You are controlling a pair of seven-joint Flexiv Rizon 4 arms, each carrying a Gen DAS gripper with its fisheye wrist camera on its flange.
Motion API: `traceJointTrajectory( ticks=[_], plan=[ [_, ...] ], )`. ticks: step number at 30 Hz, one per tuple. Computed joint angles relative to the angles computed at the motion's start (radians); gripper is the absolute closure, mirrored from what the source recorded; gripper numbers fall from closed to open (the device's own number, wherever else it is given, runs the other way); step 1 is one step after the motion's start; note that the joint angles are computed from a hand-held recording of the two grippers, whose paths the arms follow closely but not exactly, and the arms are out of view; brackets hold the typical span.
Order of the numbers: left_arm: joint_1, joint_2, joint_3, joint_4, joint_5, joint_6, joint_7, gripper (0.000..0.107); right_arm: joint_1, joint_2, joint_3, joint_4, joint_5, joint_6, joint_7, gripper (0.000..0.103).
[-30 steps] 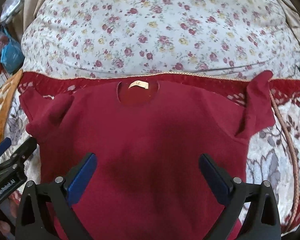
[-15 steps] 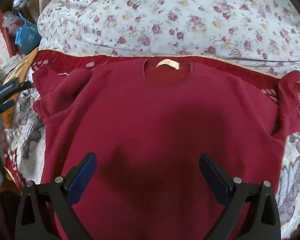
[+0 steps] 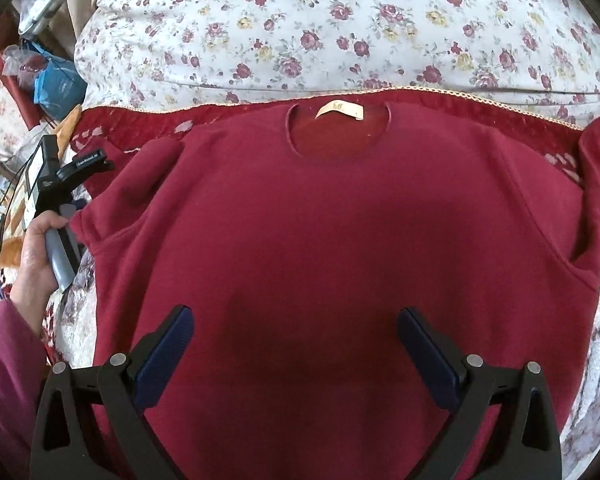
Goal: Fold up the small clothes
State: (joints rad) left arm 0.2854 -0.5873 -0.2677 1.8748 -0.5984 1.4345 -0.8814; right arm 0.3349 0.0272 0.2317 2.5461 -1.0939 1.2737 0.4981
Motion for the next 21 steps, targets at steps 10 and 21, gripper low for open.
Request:
traceJointTrajectory(
  ticks=[10, 21],
  plan=[
    [0.136, 0.091, -0.196, 0.083, -0.245, -0.044, 0.224, 0.098, 0.002, 0.034, 0.012, 0.006, -0.006, -0.014, 0.015, 0.0],
    [0.182, 0.646, -0.342, 0.421, -0.752, -0.56, 0.683, 0.099, -0.035, 0.253, 0.086, 0.097, 0.157, -0.141, 0.001, 0.0]
  ],
)
